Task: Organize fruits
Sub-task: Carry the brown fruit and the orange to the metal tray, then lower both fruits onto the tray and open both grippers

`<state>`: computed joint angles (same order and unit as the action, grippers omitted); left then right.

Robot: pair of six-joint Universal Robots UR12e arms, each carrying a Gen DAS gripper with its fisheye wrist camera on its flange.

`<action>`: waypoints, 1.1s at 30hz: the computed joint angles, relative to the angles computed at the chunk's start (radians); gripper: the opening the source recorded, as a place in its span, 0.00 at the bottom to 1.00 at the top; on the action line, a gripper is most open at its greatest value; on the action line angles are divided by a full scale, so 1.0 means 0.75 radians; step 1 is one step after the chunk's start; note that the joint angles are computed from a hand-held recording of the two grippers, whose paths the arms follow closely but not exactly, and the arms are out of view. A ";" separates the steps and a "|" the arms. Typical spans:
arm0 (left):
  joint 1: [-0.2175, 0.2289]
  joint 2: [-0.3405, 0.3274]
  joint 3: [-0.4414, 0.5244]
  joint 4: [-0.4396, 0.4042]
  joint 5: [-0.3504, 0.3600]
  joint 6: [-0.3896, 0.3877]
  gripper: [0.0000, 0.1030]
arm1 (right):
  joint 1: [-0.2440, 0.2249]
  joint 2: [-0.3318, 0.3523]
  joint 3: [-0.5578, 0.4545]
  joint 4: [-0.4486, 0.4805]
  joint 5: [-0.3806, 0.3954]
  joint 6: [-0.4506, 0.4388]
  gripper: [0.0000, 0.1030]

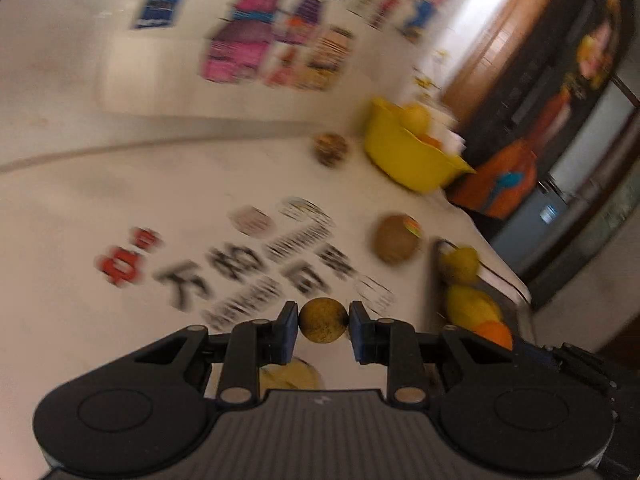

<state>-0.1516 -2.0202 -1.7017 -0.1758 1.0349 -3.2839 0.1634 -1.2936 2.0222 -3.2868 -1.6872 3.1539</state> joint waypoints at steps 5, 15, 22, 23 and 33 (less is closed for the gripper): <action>-0.050 0.040 -0.043 0.000 -0.012 0.081 0.29 | 0.012 -0.065 0.116 -0.108 -0.176 0.043 0.34; -0.143 0.026 -0.011 0.033 0.040 0.174 0.29 | 0.023 -0.070 0.235 -0.321 -0.323 0.185 0.34; -0.186 -0.045 0.066 0.090 0.082 0.199 0.29 | 0.005 -0.009 0.188 -0.399 -0.333 0.183 0.34; -0.187 -0.052 0.076 0.075 0.072 0.204 0.29 | -0.003 -0.003 0.180 -0.388 -0.329 0.189 0.34; -0.192 -0.103 0.152 -0.059 0.030 0.251 0.29 | -0.098 -0.004 0.160 -0.264 -0.152 0.288 0.34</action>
<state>-0.2957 -2.0971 -1.5874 -0.2202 1.0573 -3.0955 0.0902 -1.2967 2.1420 -3.4848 -1.8014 3.3698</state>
